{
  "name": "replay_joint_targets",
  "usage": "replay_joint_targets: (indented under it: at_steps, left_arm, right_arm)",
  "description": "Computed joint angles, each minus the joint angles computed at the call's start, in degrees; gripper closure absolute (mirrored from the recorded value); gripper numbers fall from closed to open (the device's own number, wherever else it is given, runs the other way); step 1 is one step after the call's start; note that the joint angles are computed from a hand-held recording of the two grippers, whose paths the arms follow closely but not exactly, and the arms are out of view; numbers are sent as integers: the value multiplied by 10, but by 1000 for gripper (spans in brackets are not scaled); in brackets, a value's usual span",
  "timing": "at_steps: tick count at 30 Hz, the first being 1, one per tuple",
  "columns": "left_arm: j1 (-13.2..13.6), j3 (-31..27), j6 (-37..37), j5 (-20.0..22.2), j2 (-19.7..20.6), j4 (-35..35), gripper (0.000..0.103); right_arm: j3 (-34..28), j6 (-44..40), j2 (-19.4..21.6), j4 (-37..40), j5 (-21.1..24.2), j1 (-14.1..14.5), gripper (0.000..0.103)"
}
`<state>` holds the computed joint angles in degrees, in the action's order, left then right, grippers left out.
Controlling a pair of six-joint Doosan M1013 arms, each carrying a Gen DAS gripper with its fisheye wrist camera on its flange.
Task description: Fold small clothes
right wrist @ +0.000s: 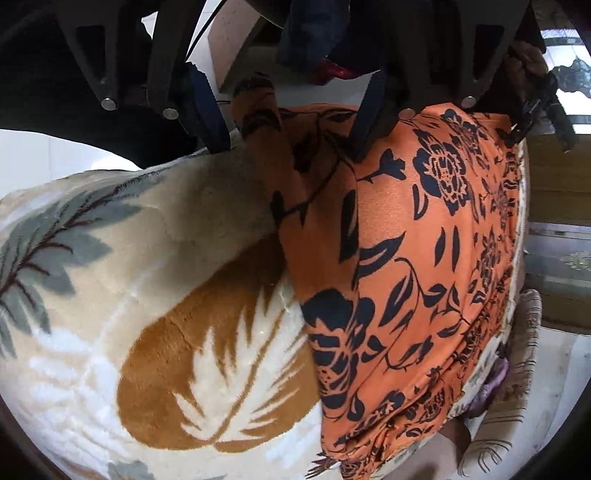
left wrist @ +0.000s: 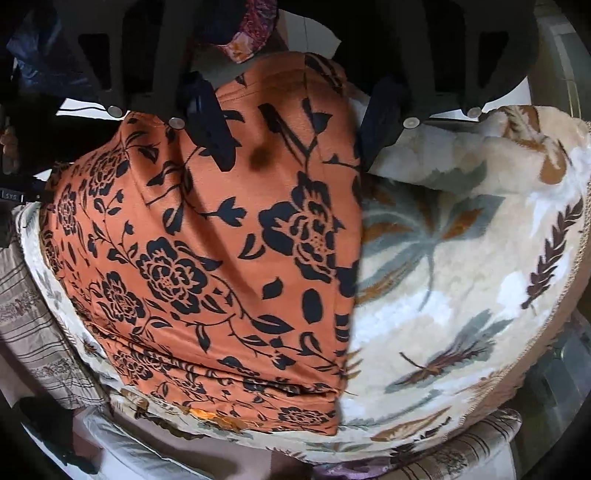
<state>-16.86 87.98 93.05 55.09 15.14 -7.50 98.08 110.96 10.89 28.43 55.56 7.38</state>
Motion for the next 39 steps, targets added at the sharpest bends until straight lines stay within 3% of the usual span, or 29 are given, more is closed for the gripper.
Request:
replay_joint_targets:
  at_steps: [2,4,7,13,16,19,24,29,34,39]
  left_arm:
    - [0,-1,7,-1,1,-2,37]
    - [3,1,14,-5,-2,-13,70]
    - [12,-1,22,-4,-1,-33,91]
    - [31,-9,92,-2,-7,-121,93]
    - [35,-14,114,-7,-7,-142,93]
    - [33,-18,106,6,1,-121,93]
    - [26,-16,92,26,13,-90,92]
    - [40,-26,143,16,8,-145,95]
    - [58,-97,183,22,30,-212,96]
    - [61,-222,169,40,97,-216,96]
  right_arm:
    - [4,-32,-4,18,4,-4,62]
    - [-4,-56,-6,1,19,3,89]
    - [-21,-84,-12,-29,39,16,92]
    - [-38,-164,-37,48,11,3,95]
    - [-47,-181,-40,76,-25,7,95]
    - [-49,-194,-39,99,-52,5,95]
    - [-70,-150,-13,56,-20,19,95]
    - [-87,-163,-11,60,-25,5,95]
    - [-130,-160,2,53,-61,-11,96]
    - [-177,-129,35,48,-135,-40,96]
